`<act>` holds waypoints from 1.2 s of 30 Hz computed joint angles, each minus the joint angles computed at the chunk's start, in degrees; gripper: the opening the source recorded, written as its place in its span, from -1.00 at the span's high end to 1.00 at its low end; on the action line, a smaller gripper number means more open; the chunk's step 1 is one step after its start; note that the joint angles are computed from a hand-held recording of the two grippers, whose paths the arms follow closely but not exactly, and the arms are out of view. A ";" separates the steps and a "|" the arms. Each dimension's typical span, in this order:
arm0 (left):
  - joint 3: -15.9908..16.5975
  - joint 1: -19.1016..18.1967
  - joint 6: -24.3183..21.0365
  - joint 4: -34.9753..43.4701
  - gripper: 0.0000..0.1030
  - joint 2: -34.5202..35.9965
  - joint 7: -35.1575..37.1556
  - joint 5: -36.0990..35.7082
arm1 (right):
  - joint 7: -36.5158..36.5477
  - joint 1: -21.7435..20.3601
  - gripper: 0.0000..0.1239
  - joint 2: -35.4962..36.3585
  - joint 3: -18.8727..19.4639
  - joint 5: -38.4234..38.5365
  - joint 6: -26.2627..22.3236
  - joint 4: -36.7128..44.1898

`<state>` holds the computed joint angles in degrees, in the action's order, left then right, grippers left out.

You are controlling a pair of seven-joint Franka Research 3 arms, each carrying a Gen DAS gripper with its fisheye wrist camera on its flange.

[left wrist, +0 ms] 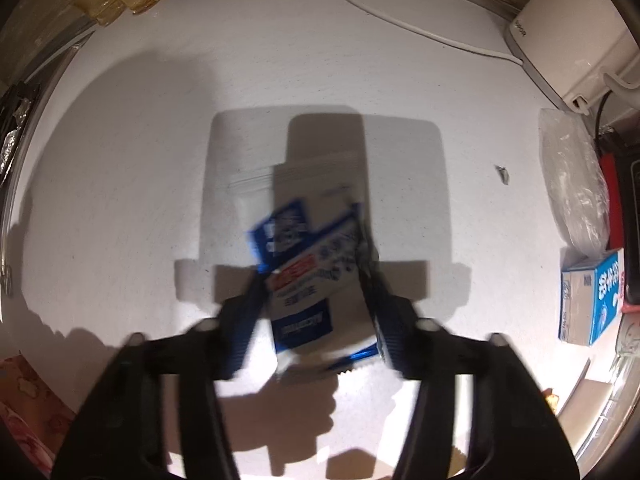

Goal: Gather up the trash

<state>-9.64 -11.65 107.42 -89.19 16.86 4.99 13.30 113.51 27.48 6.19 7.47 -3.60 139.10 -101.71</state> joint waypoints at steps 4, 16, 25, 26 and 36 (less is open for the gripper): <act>-0.13 0.26 1.40 -2.25 0.52 -1.61 0.73 -0.31 | 0.67 0.23 0.71 -0.31 0.04 -0.60 -0.15 -0.21; -0.23 0.18 4.73 -4.88 0.72 -4.38 6.17 3.12 | 2.61 0.65 0.71 -1.68 0.47 -2.00 0.66 -1.87; -2.58 -1.97 9.90 -15.18 0.72 -15.44 10.96 6.54 | 6.50 0.42 0.71 -8.43 2.10 -3.07 3.89 -9.84; -2.86 -2.08 9.96 -15.97 0.72 -16.76 12.23 6.45 | 7.19 0.31 0.71 -9.72 2.45 -3.22 4.20 -11.33; -5.85 -4.94 15.66 -31.56 0.72 -31.13 24.29 3.94 | 12.94 -1.05 0.70 -24.12 7.56 -1.99 5.70 -26.48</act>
